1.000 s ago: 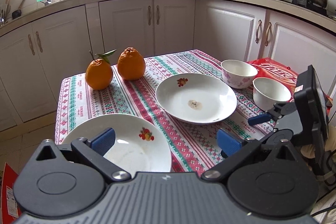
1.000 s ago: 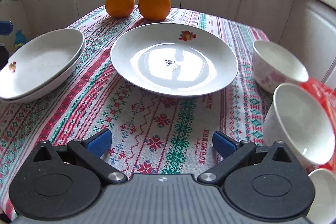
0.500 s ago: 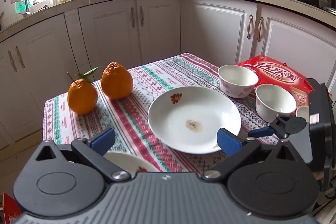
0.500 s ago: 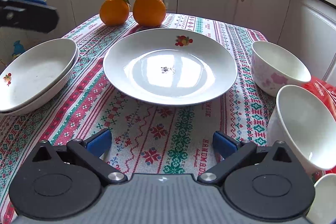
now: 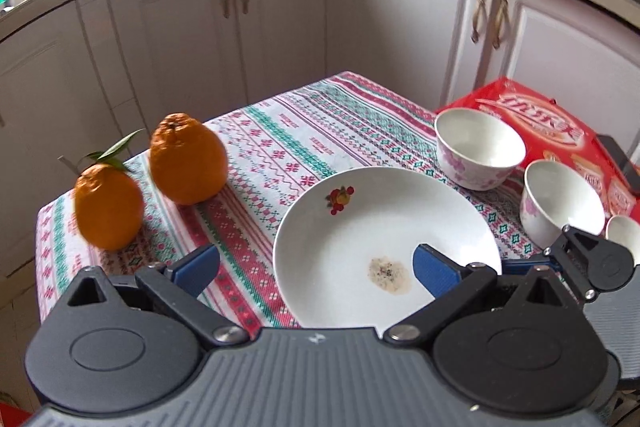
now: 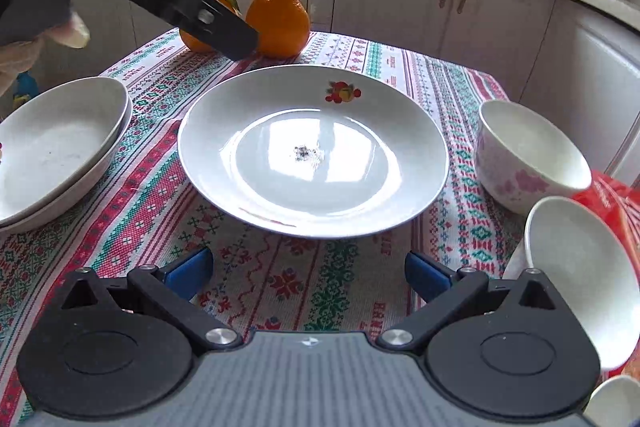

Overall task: Organize plates and bowls
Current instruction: 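Move the left tool to the rim of the stained white plate, then close the left tool on the stained plate's rim and lift it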

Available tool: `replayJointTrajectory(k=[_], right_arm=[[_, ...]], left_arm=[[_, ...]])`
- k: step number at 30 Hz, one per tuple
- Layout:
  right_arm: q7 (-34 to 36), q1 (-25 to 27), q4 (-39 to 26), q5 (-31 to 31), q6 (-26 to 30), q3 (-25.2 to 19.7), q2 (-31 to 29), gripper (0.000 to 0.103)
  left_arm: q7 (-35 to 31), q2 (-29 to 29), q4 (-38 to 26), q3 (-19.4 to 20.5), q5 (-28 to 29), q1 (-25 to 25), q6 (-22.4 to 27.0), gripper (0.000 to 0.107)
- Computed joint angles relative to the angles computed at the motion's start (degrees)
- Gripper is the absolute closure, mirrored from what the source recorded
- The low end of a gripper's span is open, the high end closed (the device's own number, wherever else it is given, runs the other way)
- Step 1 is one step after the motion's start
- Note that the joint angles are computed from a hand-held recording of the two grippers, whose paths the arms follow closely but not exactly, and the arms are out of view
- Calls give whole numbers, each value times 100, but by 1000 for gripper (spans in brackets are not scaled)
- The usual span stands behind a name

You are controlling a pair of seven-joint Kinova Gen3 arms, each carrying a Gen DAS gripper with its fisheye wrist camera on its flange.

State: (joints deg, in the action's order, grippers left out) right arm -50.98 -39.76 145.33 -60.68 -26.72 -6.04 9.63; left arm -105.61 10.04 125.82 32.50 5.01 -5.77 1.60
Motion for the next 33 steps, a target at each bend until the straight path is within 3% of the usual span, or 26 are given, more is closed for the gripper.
replayJointTrajectory(k=[8,11,14,19,33], right_arm=[[-571,219,-25,667,94,70,81,0],[-672,222,-36,809,116,130,103,1],[-729,222,-53,920,128,183,122,2],[-890,276,-97,1160,198,244,136,7],[-1336,422,-150,1747,327,317,185,12]], left_arm=[[-381,740,-853,-769,-106,771,659,8],[-715,984,-1115,-705,113,700,931,9],[-1015,1201,-1408,-633,376,596,1265,17],[-1342,1416,-1784,-910,624,826,1613,27],[-2068,1822,-2636,-1482,1014,1310,2602,37]])
